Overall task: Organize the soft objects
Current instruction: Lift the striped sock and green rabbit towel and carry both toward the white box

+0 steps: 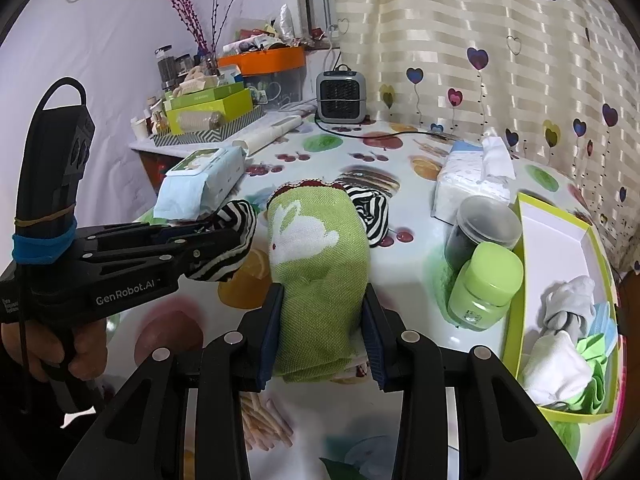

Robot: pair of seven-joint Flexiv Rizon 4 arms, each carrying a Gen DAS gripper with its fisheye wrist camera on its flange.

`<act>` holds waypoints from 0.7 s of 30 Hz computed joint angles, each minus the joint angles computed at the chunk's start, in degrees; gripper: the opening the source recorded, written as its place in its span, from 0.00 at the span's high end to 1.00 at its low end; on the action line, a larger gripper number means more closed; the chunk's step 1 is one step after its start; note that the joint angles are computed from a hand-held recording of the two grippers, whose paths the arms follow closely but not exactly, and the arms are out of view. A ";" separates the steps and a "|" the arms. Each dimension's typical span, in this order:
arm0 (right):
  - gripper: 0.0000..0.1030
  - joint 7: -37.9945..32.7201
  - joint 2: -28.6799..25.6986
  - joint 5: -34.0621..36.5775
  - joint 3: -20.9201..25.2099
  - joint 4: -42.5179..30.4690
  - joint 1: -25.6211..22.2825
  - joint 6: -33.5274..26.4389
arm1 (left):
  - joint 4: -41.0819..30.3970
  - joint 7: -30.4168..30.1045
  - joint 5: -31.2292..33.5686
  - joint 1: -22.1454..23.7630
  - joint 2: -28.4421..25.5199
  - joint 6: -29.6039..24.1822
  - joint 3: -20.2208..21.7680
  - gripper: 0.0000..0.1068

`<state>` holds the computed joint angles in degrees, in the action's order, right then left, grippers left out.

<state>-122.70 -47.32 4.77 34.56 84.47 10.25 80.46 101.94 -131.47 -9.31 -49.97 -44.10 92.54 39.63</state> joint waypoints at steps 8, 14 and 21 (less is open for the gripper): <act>0.63 -0.46 0.06 0.75 1.12 0.07 -1.25 0.85 | -1.65 0.26 0.94 0.48 -0.08 -0.55 -0.32 0.84; 0.63 -0.35 0.05 0.95 1.58 0.11 -1.87 1.38 | -3.09 0.31 1.97 0.93 -0.23 -1.06 -0.62 0.84; 0.63 -0.06 0.03 0.98 1.95 -0.03 -2.47 1.81 | -4.54 -0.61 3.44 1.25 -0.31 -1.68 -0.74 0.84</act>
